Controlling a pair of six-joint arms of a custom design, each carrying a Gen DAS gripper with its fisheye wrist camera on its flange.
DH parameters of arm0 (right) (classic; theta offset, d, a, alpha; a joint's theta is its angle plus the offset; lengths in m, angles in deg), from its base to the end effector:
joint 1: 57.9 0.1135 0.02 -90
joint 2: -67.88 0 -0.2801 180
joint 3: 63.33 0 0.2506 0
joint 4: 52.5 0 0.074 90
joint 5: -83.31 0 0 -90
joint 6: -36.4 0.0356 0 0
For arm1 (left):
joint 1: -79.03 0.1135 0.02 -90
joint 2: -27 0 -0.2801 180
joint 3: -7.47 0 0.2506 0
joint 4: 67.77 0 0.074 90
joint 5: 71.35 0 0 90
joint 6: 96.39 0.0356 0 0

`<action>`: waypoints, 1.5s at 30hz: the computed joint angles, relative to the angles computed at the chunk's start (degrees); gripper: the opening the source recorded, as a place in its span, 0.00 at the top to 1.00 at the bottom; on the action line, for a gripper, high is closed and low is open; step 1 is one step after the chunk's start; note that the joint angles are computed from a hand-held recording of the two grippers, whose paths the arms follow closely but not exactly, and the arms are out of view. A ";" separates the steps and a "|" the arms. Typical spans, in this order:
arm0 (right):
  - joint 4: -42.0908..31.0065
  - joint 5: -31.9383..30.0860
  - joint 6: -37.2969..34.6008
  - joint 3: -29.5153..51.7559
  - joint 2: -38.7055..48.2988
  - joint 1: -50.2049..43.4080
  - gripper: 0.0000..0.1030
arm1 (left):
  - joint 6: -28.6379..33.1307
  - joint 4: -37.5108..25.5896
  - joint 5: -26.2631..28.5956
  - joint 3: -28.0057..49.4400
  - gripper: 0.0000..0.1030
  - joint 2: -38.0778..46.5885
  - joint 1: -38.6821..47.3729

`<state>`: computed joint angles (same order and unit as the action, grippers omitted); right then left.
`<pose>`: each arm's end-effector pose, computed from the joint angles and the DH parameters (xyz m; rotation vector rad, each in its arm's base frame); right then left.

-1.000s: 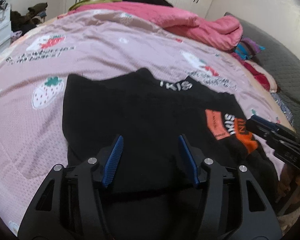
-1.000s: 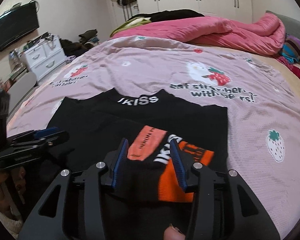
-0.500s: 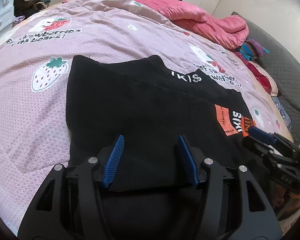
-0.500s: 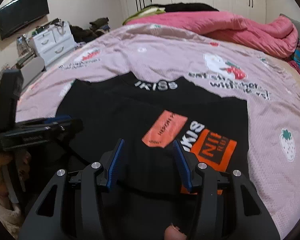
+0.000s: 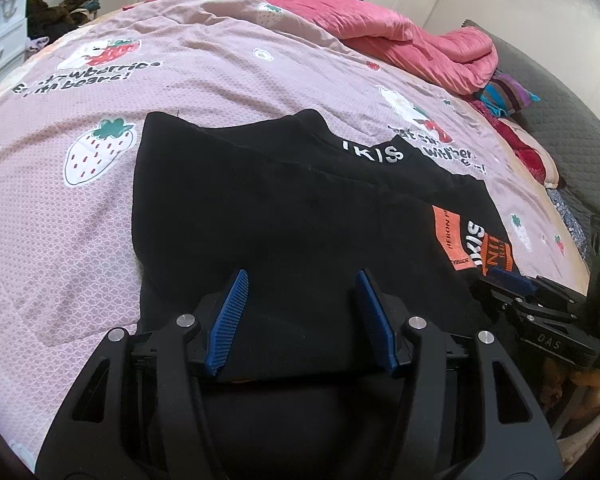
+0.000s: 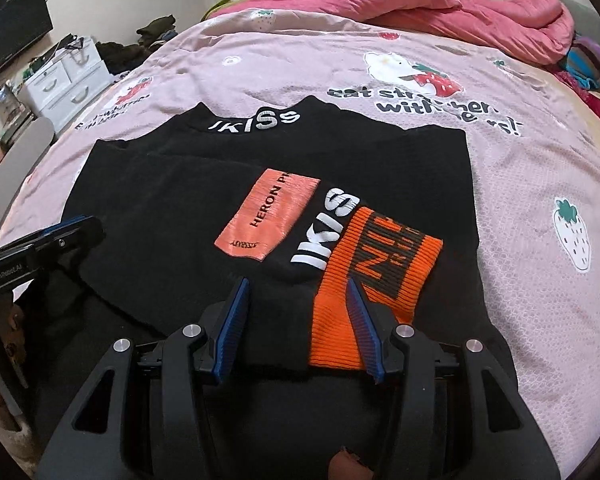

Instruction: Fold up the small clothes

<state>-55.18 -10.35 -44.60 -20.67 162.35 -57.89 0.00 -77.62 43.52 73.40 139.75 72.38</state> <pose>0.2604 0.0023 0.1066 0.1721 2.5192 0.1439 0.3541 -0.0564 0.1003 0.4494 2.4739 -0.5549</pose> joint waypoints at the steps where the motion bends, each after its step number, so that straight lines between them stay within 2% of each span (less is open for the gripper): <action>1: 0.25 -0.33 0.06 -0.40 -0.59 -0.14 0.53 | 0.02 -0.02 0.02 0.02 0.53 -0.02 0.04; 11: 1.11 -3.72 1.24 -4.03 -7.14 -2.84 0.45 | 0.38 -0.51 -0.26 -0.32 0.53 -0.93 0.09; 20: 1.25 -3.10 2.01 -4.98 -9.33 -2.83 0.30 | 0.25 -0.99 0.18 -0.91 0.51 -2.49 0.76; 24: 1.68 -3.85 2.46 -5.32 -10.03 -3.30 0.18 | 0.17 -0.86 0.31 -1.51 0.48 -3.74 1.33; 29: 2.13 -4.55 3.26 -5.87 -11.50 -3.92 0.09 | -0.13 0.15 -0.55 -2.49 0.40 -5.41 1.85; 33: 2.82 -4.54 3.54 -6.33 -12.53 -4.17 0.08 | 0.10 0.53 -1.09 -3.34 0.24 -7.11 2.51; 34: 2.92 -4.51 3.53 -6.37 -12.80 -4.26 0.05 | 0.09 0.65 -1.38 -3.46 0.19 -7.44 2.58; 37: 2.68 -3.33 3.64 -6.47 -13.80 -4.01 0.05 | -0.04 0.79 -1.66 -3.97 0.11 -8.45 3.22; 45: 3.48 -3.29 3.83 -7.78 -17.15 -4.50 0.04 | -0.27 1.24 -2.24 -4.97 0.09 -10.06 4.12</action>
<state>-51.70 -13.64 -40.78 -28.45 145.20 -62.39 -0.27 -76.38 41.27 68.42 129.69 76.50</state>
